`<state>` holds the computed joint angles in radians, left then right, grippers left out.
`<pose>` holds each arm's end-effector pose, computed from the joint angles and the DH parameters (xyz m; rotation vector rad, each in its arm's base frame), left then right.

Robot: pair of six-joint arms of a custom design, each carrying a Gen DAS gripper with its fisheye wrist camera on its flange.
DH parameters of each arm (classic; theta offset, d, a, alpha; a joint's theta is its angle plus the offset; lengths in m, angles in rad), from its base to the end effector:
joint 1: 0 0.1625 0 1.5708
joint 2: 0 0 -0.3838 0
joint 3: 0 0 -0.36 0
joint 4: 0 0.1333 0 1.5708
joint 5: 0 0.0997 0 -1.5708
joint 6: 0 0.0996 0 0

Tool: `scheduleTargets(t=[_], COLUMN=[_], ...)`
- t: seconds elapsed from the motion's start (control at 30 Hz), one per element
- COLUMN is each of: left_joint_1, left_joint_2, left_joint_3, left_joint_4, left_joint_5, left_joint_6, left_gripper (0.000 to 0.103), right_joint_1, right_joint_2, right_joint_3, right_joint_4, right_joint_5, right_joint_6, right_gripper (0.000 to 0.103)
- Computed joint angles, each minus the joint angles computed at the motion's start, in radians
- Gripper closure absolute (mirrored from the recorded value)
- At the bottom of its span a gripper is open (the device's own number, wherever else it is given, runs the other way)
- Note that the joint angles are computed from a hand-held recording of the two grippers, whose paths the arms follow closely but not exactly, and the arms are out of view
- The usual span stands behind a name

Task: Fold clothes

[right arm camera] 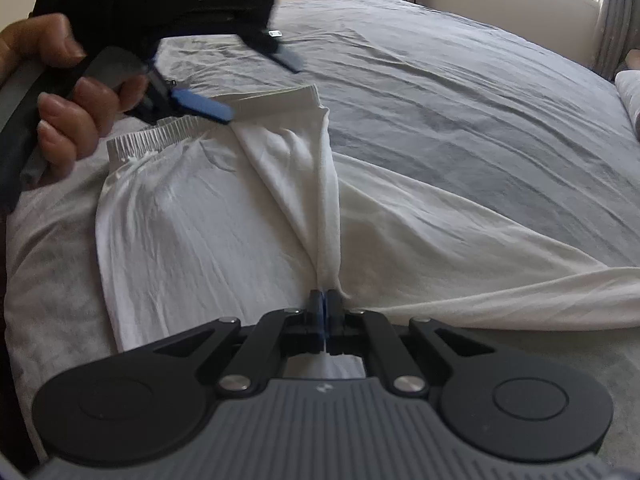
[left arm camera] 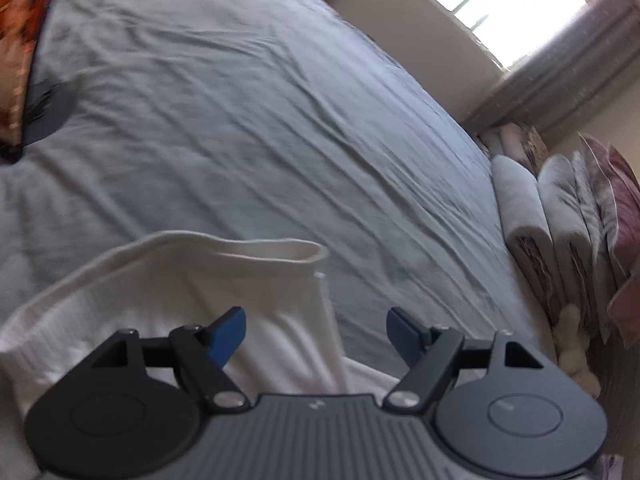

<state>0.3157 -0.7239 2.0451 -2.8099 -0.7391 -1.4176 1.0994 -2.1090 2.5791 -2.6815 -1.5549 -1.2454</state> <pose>-0.3829 -0.3427 -0.0072 -0.1675 2.6504 -1.1151 0.0004 -0.2962 0.3087 0.9901 -2.4113 0.5809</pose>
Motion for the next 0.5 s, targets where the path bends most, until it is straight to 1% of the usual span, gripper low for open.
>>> scheduleTargets(t=[0.13,0.2,0.3,0.37,0.4,0.43,0.47,0.5], left_joint_1=[0.029,0.040,0.055,0.064,0.068,0.069,0.067,0.065], left_joint_2=[0.072,0.099,0.139,0.159,0.170,0.179,0.187,0.192], left_joint_3=[-0.115,-0.171,-0.255,-0.298,-0.319,-0.337,-0.357,-0.371], left_joint_4=[0.110,0.202,0.350,0.457,0.508,0.564,0.631,0.690], left_joint_5=[0.005,0.025,0.048,0.056,0.062,0.075,0.090,0.103], left_joint_6=[0.019,0.014,-0.014,-0.079,-0.111,-0.147,-0.189,-0.225], left_gripper=[0.025,0.026,0.033,0.042,0.045,0.053,0.069,0.076], right_joint_1=[-0.007,-0.013,-0.031,-0.043,-0.048,-0.050,-0.051,-0.051], right_joint_2=[0.010,0.011,0.001,-0.005,-0.008,-0.009,-0.011,-0.013], right_joint_3=[-0.019,-0.027,-0.036,-0.042,-0.045,-0.046,-0.048,-0.047], right_joint_4=[0.032,0.050,0.084,0.105,0.114,0.119,0.123,0.123], right_joint_5=[0.017,0.026,0.047,0.061,0.066,0.068,0.070,0.070], right_joint_6=[0.002,0.007,-0.001,-0.006,-0.007,-0.007,-0.008,-0.012], right_gripper=[0.099,0.099,0.099,0.099,0.099,0.100,0.100,0.100])
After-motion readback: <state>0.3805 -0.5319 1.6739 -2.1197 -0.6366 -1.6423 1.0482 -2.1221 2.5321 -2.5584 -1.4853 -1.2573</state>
